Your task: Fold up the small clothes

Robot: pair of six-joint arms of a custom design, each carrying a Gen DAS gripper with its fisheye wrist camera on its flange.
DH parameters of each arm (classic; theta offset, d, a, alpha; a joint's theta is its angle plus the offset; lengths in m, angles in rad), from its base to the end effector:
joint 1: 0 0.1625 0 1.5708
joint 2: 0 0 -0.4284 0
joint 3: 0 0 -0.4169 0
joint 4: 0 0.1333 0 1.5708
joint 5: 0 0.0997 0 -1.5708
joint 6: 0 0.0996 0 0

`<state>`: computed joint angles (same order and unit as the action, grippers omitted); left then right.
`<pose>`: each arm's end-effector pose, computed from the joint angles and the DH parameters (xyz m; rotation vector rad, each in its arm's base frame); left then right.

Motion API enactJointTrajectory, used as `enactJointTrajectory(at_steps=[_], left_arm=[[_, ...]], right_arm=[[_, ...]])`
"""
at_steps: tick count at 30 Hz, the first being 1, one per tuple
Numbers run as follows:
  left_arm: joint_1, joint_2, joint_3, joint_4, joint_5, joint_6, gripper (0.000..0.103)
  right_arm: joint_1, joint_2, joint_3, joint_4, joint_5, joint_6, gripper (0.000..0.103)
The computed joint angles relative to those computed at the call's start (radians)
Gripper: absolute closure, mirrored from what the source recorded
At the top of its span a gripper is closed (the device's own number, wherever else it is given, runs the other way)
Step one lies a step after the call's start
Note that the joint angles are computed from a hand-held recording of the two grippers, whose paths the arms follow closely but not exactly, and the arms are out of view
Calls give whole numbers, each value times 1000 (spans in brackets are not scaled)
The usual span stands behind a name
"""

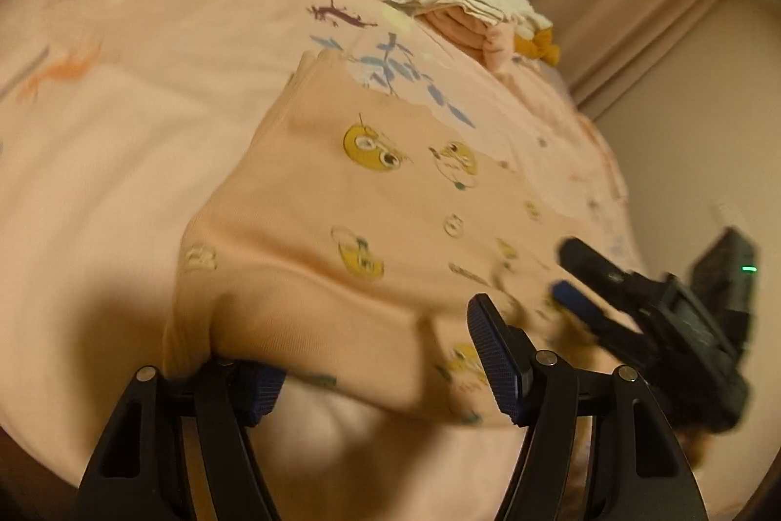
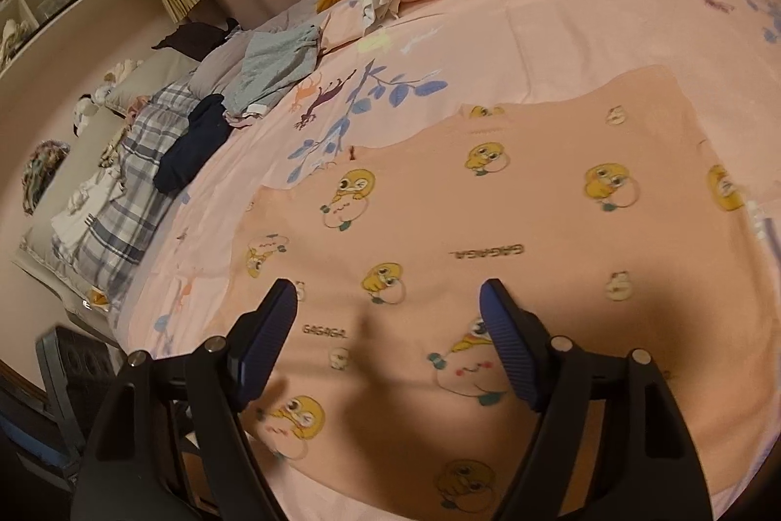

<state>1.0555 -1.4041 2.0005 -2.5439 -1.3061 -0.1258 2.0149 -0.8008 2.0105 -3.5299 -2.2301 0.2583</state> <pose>-0.1295 -0.5520 0.2981 0.4957 2.8983 -0.6550 0.3111 -0.4856 0.0903 -0.1035 -2.5309 1.2225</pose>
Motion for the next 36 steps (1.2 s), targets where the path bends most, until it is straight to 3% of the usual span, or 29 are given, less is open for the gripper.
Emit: enactJointTrajectory(at_steps=[3,6,10,11,15,17,20,23,30,33,36], left_arm=[[-1,26,-13,-13,25,-24,41],[1,60,-40,-24,51,-43,54],[-8,90,-47,-49,124,-39,74],[-13,92,-40,-70,138,-28,75],[-38,106,-1,-160,219,29,78],[-46,108,14,-197,241,34,78],[-53,116,18,-223,262,52,81],[-74,122,17,-228,301,82,84],[-98,127,19,-303,277,128,88],[-129,122,29,-332,256,161,88],[-171,129,41,-379,226,210,88]], right_arm=[[15,9,-1,-22,-58,-42,31],[19,9,1,-6,-98,-48,45],[11,9,4,67,-134,-42,93],[8,13,-1,101,-149,-35,96],[17,68,-29,63,-226,-138,98],[22,71,-35,79,-245,-141,98],[10,62,-16,34,-212,-139,98],[-14,26,17,23,-134,-79,98],[-52,-58,106,-24,19,17,103],[-49,-124,172,-113,-8,68,94],[-29,-188,258,-308,-29,21,94]])
